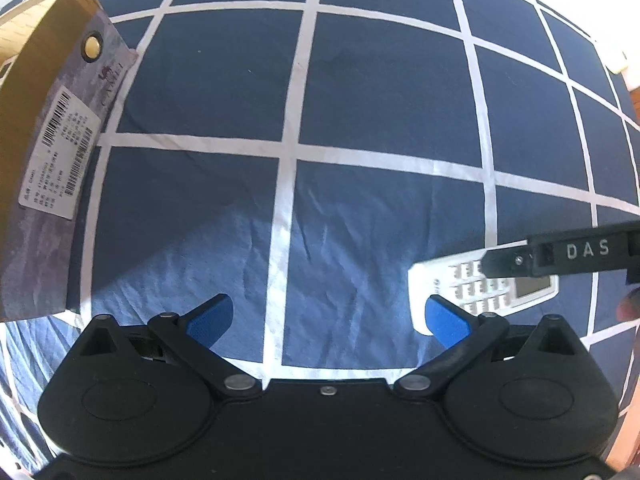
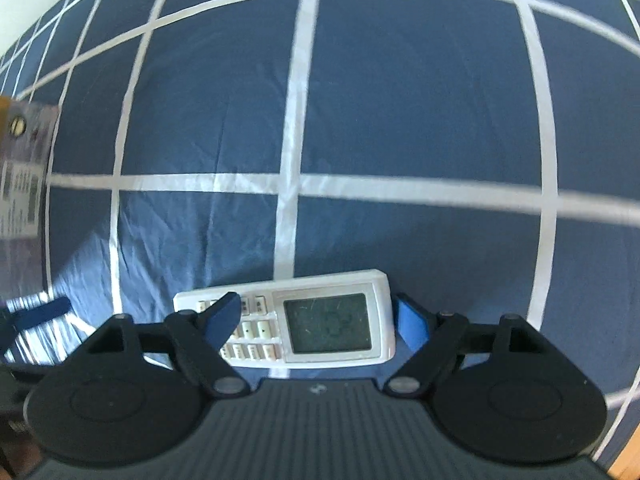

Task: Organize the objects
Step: 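Close the right tool on the white remote, then lift and carry the white remote with the right tool over the box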

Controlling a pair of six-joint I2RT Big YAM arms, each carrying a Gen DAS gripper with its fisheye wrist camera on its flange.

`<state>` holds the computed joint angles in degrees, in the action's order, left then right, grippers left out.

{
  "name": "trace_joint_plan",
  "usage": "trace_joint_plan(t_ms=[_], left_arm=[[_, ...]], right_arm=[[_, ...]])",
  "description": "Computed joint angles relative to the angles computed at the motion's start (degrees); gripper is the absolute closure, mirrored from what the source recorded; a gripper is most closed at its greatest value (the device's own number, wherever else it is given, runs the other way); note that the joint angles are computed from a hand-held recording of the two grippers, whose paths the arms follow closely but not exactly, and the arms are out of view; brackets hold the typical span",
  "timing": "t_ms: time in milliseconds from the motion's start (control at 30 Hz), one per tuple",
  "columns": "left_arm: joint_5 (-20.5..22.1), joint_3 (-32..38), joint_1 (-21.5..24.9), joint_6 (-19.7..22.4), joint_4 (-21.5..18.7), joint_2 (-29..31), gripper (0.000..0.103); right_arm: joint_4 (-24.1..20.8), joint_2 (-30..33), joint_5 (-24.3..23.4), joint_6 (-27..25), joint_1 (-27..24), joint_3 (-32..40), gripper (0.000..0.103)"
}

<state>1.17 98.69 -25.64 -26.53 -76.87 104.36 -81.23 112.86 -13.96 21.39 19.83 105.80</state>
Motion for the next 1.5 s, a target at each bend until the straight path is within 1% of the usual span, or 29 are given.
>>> trace_joint_plan(t_ms=[100,133,233,300,533,600,800,1033,1133,1233,1333,1467,1500], left_arm=[[0.9,-1.0,-0.3,0.1,0.6,-0.1,0.0],[1.2,-1.3,-0.3,0.1,0.6,-0.1,0.0],[2.3,-2.0,-0.6,-0.3,1.0,0.1,0.0],[3.1,-2.0,-0.7,-1.3,1.1,0.4,0.0],[4.4,-0.9,-1.5,-1.3,2.4,1.8,0.0],[4.8,-0.4,-1.8,-1.5,2.7,2.3,0.0],[6.2,-0.5,-2.3,-1.8,3.6,3.0,0.0],[7.9,0.6,-2.4,-2.1,3.3,4.0,0.002],[8.0,0.8,-2.5,-1.8,3.5,3.9,0.006],[8.7,1.1,-2.4,-1.3,3.6,3.7,0.016],[10.6,1.6,-2.2,-1.0,3.1,3.8,0.026],[9.9,2.8,-2.7,-0.8,2.0,4.5,0.026],[9.7,2.9,-2.7,-0.6,1.6,4.4,0.026]], right_arm=[[2.6,-1.8,0.3,6.2,1.3,-2.7,0.021],[3.3,-2.3,0.5,7.6,1.6,-3.7,0.021],[5.4,-3.8,1.1,9.0,2.5,-5.8,0.021],[5.8,-4.2,1.2,8.1,2.6,-6.2,0.021],[7.4,-5.0,1.2,3.7,2.3,-7.2,0.022],[7.2,-5.0,0.7,2.4,2.0,-7.1,0.022],[7.2,-5.0,0.4,2.9,1.8,-7.1,0.023],[7.7,-5.2,0.6,3.2,2.0,-7.5,0.024],[7.9,-5.3,0.5,3.2,2.0,-7.7,0.025],[8.0,-5.3,0.6,3.2,2.0,-7.9,0.025],[8.1,-5.4,0.5,3.8,2.0,-8.0,0.026],[8.0,-5.6,0.5,4.1,2.0,-8.1,0.028],[8.0,-5.7,0.7,4.2,2.1,-8.2,0.03]])
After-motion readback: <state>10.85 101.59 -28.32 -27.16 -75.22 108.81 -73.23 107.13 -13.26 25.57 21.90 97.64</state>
